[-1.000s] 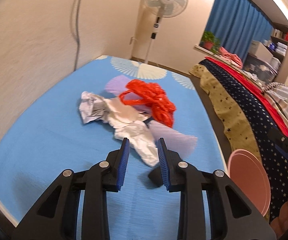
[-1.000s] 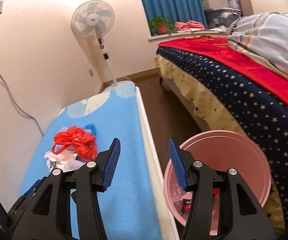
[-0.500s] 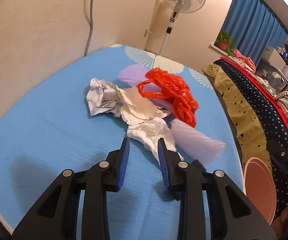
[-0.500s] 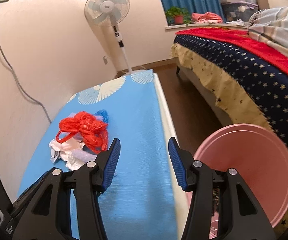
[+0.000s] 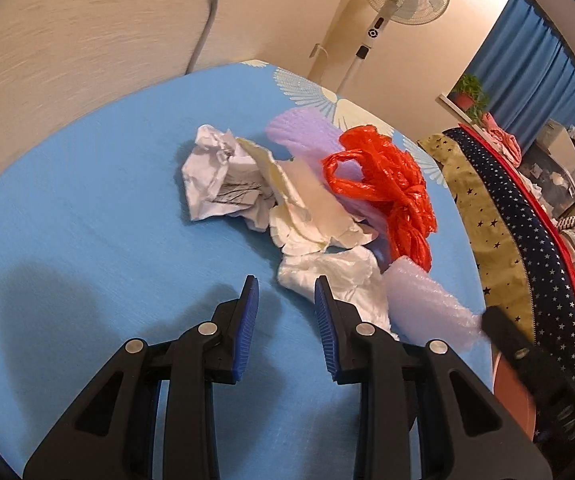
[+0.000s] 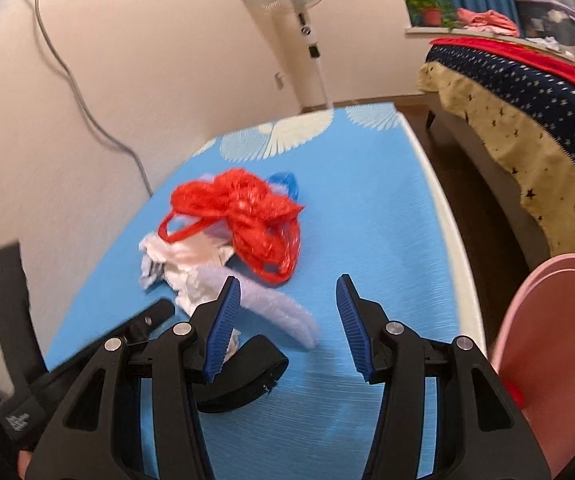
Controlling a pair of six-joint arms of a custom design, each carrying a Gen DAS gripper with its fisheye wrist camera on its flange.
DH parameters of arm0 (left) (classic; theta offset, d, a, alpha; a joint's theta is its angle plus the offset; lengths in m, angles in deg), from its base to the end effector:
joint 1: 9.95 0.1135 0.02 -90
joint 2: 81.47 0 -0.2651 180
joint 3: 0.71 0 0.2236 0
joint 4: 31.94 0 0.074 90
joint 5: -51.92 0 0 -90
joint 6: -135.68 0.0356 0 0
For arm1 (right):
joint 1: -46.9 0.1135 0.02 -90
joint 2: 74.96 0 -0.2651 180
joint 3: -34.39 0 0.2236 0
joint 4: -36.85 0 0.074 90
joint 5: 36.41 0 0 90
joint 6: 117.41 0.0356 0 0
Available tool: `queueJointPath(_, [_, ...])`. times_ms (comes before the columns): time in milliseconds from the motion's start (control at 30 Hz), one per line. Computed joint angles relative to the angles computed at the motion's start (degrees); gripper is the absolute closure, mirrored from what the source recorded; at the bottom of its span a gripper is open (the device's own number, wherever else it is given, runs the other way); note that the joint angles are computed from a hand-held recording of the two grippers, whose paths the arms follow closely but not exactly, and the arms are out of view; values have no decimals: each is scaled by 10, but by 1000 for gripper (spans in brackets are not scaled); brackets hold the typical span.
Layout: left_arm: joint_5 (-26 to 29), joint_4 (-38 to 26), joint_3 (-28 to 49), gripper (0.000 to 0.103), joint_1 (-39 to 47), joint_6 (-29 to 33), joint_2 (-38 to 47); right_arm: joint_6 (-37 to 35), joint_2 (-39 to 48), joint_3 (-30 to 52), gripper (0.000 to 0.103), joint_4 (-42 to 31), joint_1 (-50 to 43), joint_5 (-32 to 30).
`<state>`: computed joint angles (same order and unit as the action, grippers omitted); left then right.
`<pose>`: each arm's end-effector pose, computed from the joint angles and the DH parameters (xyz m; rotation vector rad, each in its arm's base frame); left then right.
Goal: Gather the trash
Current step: 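Return to the pile and grasp the bubble-wrap foam sleeve with the right tool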
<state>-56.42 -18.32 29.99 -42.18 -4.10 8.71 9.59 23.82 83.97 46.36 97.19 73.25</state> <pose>0.1832 -0.1022 0.1086 -0.5083 2.2889 -0.3374 0.1941 0.2149 0.1376 -0.0784 2.2521 0.4464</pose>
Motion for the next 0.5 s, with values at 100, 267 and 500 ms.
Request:
queueJointPath(100, [16, 12, 8, 74, 8, 11, 14, 5, 28, 7, 52, 8, -9, -14])
queueJointPath(267, [47, 6, 37, 74, 18, 18, 58, 9, 51, 16, 57, 7, -21, -27])
queueJointPath(500, [48, 5, 47, 83, 15, 23, 67, 11, 67, 24, 87, 10, -30, -42])
